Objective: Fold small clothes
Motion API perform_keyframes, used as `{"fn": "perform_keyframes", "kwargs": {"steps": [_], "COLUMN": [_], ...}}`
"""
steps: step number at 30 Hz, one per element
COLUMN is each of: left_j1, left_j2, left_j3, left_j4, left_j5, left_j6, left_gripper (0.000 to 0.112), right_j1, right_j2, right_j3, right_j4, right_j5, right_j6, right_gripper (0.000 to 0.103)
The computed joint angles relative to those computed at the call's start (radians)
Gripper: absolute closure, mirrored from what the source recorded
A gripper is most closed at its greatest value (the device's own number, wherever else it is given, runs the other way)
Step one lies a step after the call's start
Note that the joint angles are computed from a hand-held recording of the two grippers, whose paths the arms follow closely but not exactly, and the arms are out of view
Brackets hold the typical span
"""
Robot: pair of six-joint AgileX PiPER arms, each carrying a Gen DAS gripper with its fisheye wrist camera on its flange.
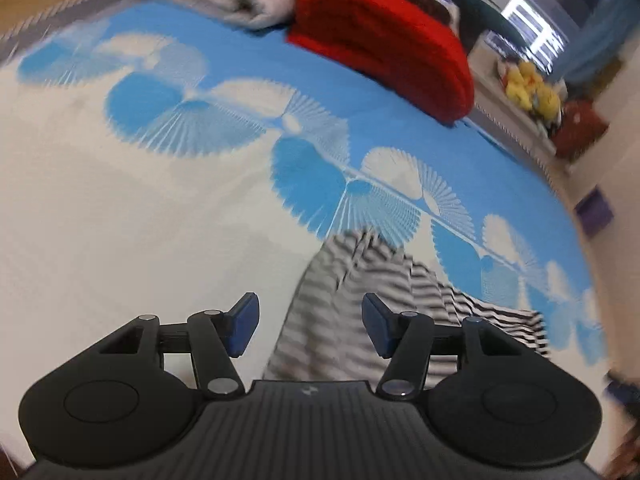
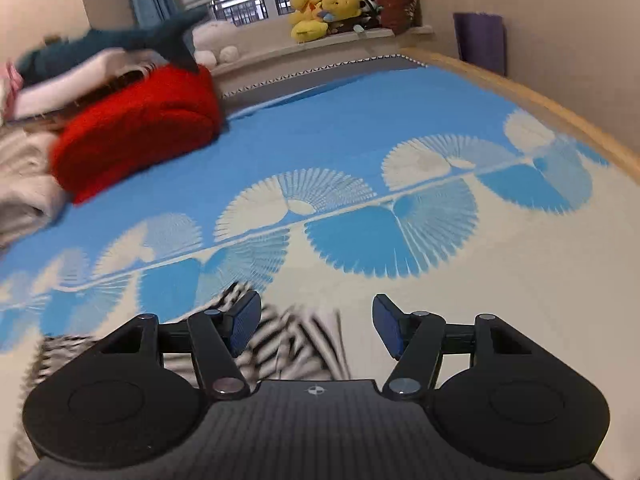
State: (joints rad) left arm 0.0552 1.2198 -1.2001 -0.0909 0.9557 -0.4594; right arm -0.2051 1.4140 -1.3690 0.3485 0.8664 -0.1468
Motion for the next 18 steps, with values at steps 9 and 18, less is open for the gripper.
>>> {"fn": "perform_keyframes", "kwargs": {"steps": [9, 18], "left_j1": [0.125, 0.138], "left_j2": [-0.043, 0.039], "left_j3": [0.196, 0.236], "left_j4": [-0.155, -0.271], "left_j5": [0.086, 0.103], "left_j6": [-0.044, -0.110], "left_gripper": [0.075, 0.067], "right_j1": [-0.138, -0.127], "right_j2": [-0.107, -0.033], "right_j3": [0.223, 0.233], "right_j4": [0.076, -0.002], "right_j5": [0.210, 0.242], "right_j6": [-0.047, 0.092], "right_gripper": [0.045, 0.044]}}
